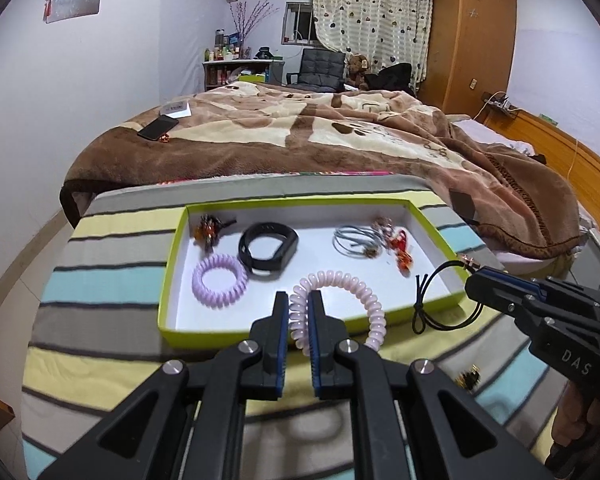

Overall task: Organize jewelry
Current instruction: 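Carry both hair ties into the green box and open both tools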

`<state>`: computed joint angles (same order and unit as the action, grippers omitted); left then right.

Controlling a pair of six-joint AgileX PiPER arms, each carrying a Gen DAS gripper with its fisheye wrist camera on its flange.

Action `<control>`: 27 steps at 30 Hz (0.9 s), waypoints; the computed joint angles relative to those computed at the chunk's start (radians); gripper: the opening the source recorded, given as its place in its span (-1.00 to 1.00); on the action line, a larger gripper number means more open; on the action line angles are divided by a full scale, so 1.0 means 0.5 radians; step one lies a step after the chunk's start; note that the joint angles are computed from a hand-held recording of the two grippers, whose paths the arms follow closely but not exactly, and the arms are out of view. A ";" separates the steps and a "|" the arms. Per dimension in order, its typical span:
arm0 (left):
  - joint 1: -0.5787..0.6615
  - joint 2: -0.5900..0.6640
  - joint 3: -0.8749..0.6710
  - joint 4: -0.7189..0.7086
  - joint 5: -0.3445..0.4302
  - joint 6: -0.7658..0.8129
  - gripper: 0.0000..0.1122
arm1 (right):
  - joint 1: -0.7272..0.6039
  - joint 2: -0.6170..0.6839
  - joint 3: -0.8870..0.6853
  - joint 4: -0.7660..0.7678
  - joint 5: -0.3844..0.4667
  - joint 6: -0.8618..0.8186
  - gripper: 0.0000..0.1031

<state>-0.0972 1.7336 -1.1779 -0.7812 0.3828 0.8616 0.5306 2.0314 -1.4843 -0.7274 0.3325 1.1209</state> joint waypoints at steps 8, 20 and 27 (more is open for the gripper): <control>-0.048 0.235 -0.285 0.443 -0.033 -0.438 -0.83 | -0.090 0.260 -0.393 0.446 0.088 -0.491 -0.74; -0.097 0.540 -0.595 1.055 0.033 -1.051 -0.83 | -0.172 0.609 -0.882 0.966 0.331 -0.984 -0.74; -0.099 0.584 -0.625 1.097 0.039 -1.105 -0.82 | -0.193 0.691 -0.986 1.039 0.424 -1.051 -0.73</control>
<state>-0.1464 2.0258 -1.4902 -0.2329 0.4022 0.3090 0.4342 2.3769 -1.9773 -0.2078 0.5448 0.5956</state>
